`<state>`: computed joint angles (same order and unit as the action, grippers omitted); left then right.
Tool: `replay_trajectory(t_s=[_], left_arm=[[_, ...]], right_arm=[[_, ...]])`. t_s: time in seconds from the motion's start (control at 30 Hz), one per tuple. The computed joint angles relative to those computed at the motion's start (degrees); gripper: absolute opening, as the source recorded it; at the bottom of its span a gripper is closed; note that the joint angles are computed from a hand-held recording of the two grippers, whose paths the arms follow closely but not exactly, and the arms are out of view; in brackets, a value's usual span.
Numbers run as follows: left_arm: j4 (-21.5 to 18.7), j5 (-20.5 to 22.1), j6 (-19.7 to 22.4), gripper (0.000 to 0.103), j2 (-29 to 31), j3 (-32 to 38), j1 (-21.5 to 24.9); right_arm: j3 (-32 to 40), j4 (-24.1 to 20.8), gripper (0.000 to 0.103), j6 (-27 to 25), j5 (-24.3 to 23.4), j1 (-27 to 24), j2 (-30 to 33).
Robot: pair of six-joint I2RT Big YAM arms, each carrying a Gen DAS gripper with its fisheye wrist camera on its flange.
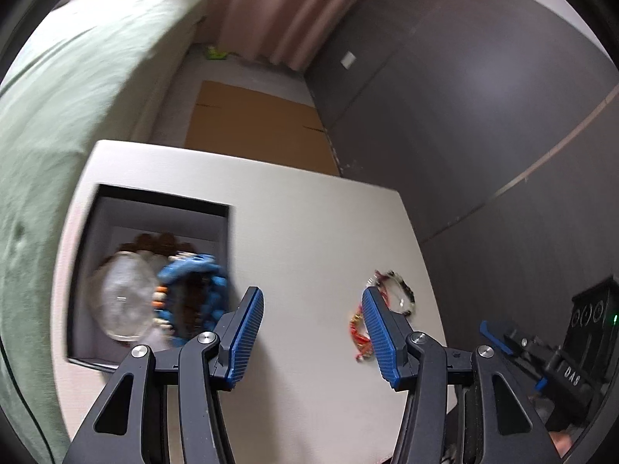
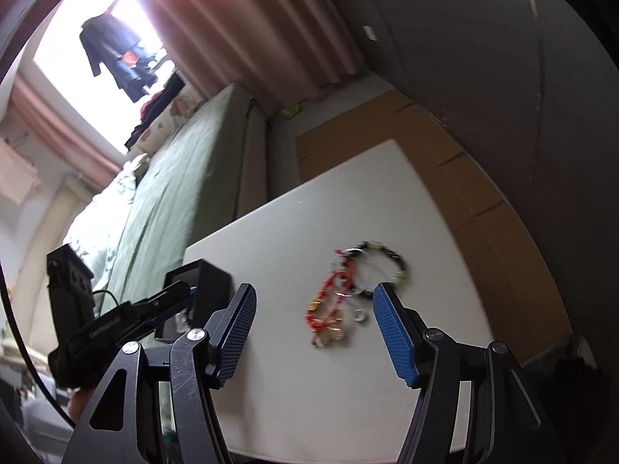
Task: Organize jewelry
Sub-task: 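Open the left tool over the box and reach toward the red string bracelets, then close the left tool on the red string bracelet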
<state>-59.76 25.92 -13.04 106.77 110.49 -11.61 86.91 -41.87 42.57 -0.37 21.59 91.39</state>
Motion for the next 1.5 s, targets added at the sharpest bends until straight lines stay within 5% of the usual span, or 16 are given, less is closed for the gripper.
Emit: replay_trajectory(t_s=[0.4, 0.67, 0.97, 1.07, 1.1, 1.5], left_arm=[[0.69, -4.48, 5.02, 0.054, 1.5, -0.39, -7.43], [-1.27, -7.75, 7.26, 0.032, 5.01, 2.49, -10.34], [-2.53, -11.79, 8.82, 0.03, 7.33, 3.99, -11.96], [-1.94, -12.5, 8.94, 0.018, 7.15, 3.07, -12.21], [-2.21, -12.23, 8.75, 0.009, 7.55, 3.57, -12.35], [-0.45, -3.75, 6.8, 0.005, 4.34, 1.53, -9.21]], right_arm=[[-3.77, -2.74, 0.064, 5.51, -0.25, -4.04, -1.78], [-6.59, -1.69, 0.064, 7.47, -1.92, -6.1, -3.64], [-7.26, -1.99, 0.064, 6.87, -2.76, -7.11, -4.43], [-6.59, -2.54, 0.064, 6.56, -2.67, -6.81, -3.87], [-6.26, -2.79, 0.064, 6.46, -2.71, -6.72, -3.61], [-3.54, -4.15, 0.064, 4.47, -3.38, -5.26, -0.7]])
